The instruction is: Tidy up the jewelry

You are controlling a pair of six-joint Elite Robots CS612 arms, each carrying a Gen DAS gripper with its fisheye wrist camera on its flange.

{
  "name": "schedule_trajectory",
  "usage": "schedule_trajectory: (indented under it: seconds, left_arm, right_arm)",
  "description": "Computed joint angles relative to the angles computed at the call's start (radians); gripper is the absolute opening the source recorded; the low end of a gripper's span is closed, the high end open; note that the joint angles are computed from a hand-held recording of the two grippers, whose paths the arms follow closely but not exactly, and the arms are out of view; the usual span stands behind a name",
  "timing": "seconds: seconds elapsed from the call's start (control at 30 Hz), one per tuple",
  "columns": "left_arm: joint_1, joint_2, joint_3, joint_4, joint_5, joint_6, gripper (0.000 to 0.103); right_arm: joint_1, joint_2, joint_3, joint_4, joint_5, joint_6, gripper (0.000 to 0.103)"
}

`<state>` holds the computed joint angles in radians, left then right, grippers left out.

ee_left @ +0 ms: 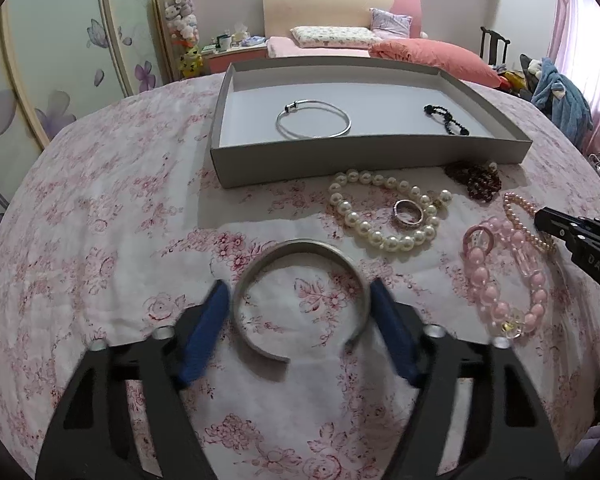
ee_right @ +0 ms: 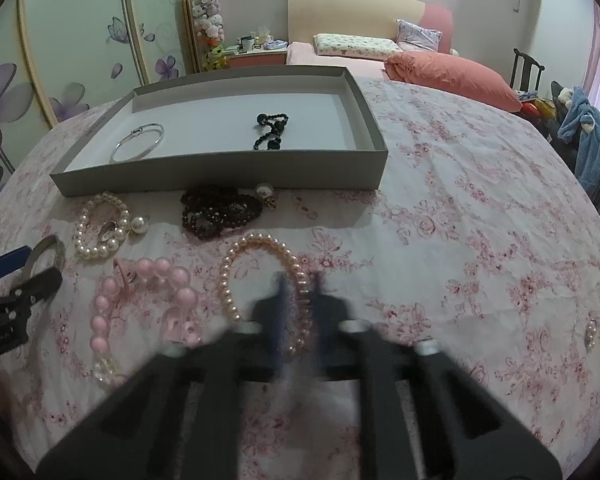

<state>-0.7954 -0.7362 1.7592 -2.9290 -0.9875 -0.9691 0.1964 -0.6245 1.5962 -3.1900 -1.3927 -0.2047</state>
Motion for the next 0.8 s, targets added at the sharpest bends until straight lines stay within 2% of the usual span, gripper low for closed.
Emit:
schedule_trajectory:
  seconds: [0.2,0.43,0.53,0.8]
  left_arm:
    - [-0.002,-0.009,0.021,-0.021,0.001,-0.024,0.068]
    - [-0.005,-0.024,0.053,-0.043,0.016,-0.078,0.068]
    - [-0.011,-0.030,0.066,-0.059,0.037,-0.095,0.068]
    - [-0.036,-0.040,0.088,-0.110,0.129,-0.101,0.068]
  right_arm:
    - [-0.021,-0.004,0.018,-0.030,0.066,0.047,0.006]
    - [-0.035,-0.020,0.054,-0.159,0.125,0.092,0.006]
    - [-0.039,-0.025,0.066,-0.201,0.159,0.105,0.006]
    - [-0.036,-0.036,0.086,-0.272,0.185,0.120,0.006]
